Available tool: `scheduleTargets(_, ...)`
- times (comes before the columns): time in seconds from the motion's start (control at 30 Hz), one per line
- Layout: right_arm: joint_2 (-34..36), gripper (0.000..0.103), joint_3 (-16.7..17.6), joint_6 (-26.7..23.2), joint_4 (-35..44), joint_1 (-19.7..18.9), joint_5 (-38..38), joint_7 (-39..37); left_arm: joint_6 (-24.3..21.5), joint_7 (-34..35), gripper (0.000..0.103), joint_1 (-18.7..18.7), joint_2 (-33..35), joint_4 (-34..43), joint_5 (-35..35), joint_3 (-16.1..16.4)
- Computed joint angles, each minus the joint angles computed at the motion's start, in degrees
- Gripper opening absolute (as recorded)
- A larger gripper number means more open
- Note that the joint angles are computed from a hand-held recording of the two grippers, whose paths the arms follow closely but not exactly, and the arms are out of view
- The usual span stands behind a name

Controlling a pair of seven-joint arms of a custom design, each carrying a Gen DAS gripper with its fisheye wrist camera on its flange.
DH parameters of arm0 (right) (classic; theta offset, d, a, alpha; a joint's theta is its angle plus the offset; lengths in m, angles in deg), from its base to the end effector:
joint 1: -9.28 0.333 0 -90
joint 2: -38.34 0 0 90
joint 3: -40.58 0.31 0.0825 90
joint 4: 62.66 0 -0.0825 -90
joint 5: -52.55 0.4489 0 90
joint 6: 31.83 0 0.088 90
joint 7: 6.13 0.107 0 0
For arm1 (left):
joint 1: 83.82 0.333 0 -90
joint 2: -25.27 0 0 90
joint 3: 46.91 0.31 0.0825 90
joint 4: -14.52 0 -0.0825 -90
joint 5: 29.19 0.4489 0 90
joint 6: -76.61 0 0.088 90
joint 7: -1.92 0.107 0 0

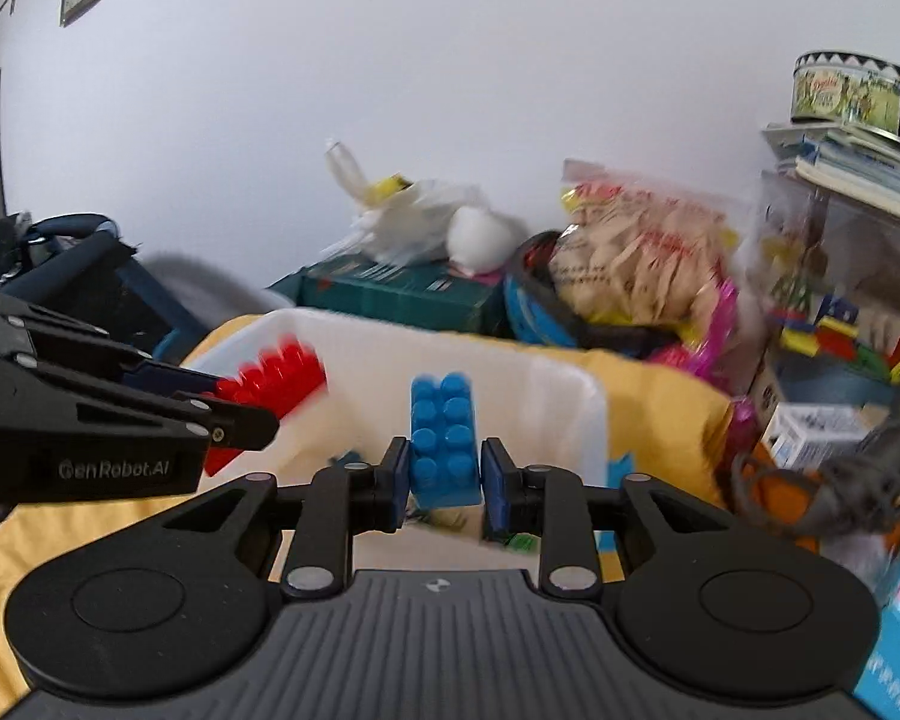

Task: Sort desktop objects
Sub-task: 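Lift the red and blue bricks over the white bin and open both tools, then grasp small red brick with left tool while right tool grasps yellow brick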

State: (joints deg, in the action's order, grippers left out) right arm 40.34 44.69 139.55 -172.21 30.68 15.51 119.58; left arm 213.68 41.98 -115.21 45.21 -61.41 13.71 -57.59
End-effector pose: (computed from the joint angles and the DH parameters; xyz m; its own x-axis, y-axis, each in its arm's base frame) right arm 0.5888 0.3277 0.5609 0.3649 -0.9294 0.0561 -0.4244 -0.2197 -0.8784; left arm 0.5956 -0.4943 0.6155 -0.1797 -0.9834 -0.0238 -0.5826 0.1259 -0.8029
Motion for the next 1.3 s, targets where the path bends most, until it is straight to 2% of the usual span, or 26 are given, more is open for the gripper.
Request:
scheduleTargets(0.03,-0.6,0.032,0.1,0.1,-0.9,-0.1,1.9,-1.5,1.7,-1.3,0.052,-0.1,-1.5,-2.3,1.2,0.3)
scheduleTargets(0.1,-2.6,0.032,0.6,1.4,-4.3,-0.6,7.9,-6.3,3.3,-2.8,0.056,0.3,-4.1,-6.4,2.2,0.0)
scheduleTargets(0.2,-5.9,0.033,1.6,-0.1,-9.4,-0.8,17.9,-14.1,3.9,-3.5,0.056,1.9,-9.3,-14.6,-0.1,-1.8)
scheduleTargets(0.3,-9.5,0.033,1.8,-2.8,-14.6,0.6,29.6,-23.9,4.6,-4.7,0.056,3.6,-15.2,-24.2,-4.1,-4.0)
scheduleTargets(0.43,-13.6,0.033,3.6,-6.5,-20.7,0.8,34.9,-30.6,0.9,-9.3,0.056,4.4,-21.8,-35.0,-2.7,-7.0)
scheduleTargets(0.57,-14.9,0.033,5.2,-9.5,-23.3,1.1,37.7,-33.6,-3.0,-10.2,0.056,5.8,-24.4,-39.2,-6.0,-8.2)
scheduleTargets(0.67,-14.8,0.035,4.6,-11.3,-23.3,3.0,43.1,-37.9,-7.5,-16.4,0.056,7.2,-24.9,-39.6,-0.5,-9.1)
scheduleTargets(0.73,-15.4,0.038,5.4,-10.8,-24.0,2.8,42.5,-38.9,-9.9,-16.8,0.056,7.7,-24.2,-38.9,0.2,-8.9)
scheduleTargets(0.77,-16.0,0.041,5.8,-10.3,-24.7,2.7,42.3,-39.0,-9.2,-16.5,0.056,7.9,-24.1,-39.1,-0.3,-8.6)
scheduleTargets(0.8,-16.1,0.041,5.9,-9.9,-24.9,2.6,42.4,-39.4,-8.1,-16.2,0.051,8.2,-24.0,-39.4,-0.7,-8.3)
scheduleTargets(0.83,-16.5,0.041,6.2,-9.6,-25.3,2.4,42.3,-39.1,-6.9,-15.9,0.023,8.5,-23.9,-39.8,-0.9,-8.0)
scheduleTargets(0.93,-16.8,0.041,6.7,-10.2,-25.8,1.8,42.0,-37.8,-6.0,-15.9,0.022,8.8,-23.4,-40.0,-2.1,-7.9)
scheduleTargets(1.0,-17.0,0.041,7.0,-10.4,-26.0,1.0,41.2,-36.6,-3.5,-15.1,0.022,8.7,-24.3,-41.1,-3.7,-7.8)
scheduleTargets(1.17,-16.9,0.041,9.9,-9.8,-25.8,-4.5,33.0,-26.0,2.6,-8.6,0.022,7.2,-22.6,-39.9,-9.6,-8.7)
scheduleTargets(1.3,-15.2,0.041,10.1,-8.7,-24.2,-7.0,27.4,-19.5,6.4,-2.9,0.022,5.5,-19.1,-36.7,-13.6,-9.4)
